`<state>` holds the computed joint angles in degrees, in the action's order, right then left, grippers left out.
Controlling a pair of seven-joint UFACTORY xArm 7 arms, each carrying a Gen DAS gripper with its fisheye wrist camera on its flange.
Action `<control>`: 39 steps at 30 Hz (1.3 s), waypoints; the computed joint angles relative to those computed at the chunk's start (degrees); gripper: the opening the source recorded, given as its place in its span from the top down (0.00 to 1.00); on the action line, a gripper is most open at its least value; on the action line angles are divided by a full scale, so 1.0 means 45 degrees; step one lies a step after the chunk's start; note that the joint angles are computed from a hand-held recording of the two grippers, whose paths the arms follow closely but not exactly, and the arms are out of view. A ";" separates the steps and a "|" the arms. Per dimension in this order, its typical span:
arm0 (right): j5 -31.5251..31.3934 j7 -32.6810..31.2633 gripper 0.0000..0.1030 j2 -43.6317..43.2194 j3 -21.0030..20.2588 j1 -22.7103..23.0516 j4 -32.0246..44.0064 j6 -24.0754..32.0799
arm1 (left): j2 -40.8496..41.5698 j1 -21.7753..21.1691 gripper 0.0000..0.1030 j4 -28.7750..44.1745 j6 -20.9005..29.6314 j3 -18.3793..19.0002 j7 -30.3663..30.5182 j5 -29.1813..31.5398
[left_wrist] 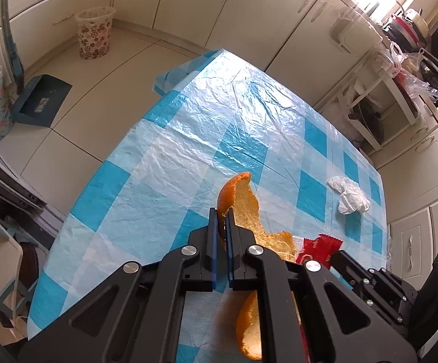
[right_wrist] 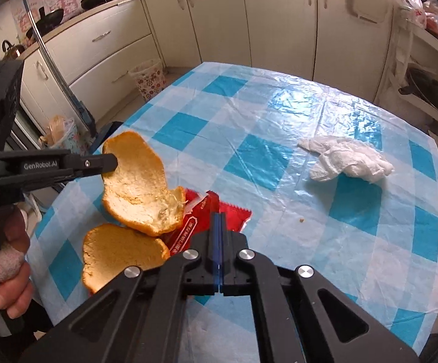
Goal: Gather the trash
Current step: 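Grasp the red wrapper with the right tool while the left holds the peel, then carry the peel and red wrapper over the yellow bucket with both tools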
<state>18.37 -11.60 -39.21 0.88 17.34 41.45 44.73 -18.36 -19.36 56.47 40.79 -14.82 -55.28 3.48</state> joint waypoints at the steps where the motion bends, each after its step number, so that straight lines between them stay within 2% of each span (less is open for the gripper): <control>1: 0.0004 0.0000 1.00 -0.0200 -0.0098 -0.0055 -0.0001 0.0042 | -0.0036 -0.0002 0.95 0.0003 -0.0056 -0.0006 0.0001 0.0022; 10: -0.0494 -0.0175 1.00 -0.1903 -0.0952 -0.1090 -0.0179 0.0512 | -0.0195 0.0014 0.95 0.0342 -0.0820 -0.0484 -0.0056 0.1011; 17: -0.0249 -0.0265 1.00 -0.2901 -0.1894 -0.1778 -0.0067 0.0717 | -0.0574 0.0300 0.95 0.0565 -0.1591 -0.1182 -0.0727 0.2238; 24: -0.0475 -0.0525 1.00 -0.3774 -0.2768 -0.2699 0.0010 0.1123 | 0.0135 0.0023 0.95 0.1755 -0.1692 -0.1908 -0.1136 0.3073; 31: -0.0810 -0.0888 1.00 -0.4267 -0.4024 -0.4005 0.0142 0.1589 | 0.2042 -0.0951 0.95 0.4245 -0.0822 -0.2808 -0.1840 0.4928; 39: -0.0842 -0.1096 1.00 -0.4121 -0.5354 -0.5355 0.0578 0.1811 | 0.5319 -0.3277 0.95 0.7596 0.0129 -0.3171 -0.2986 0.6813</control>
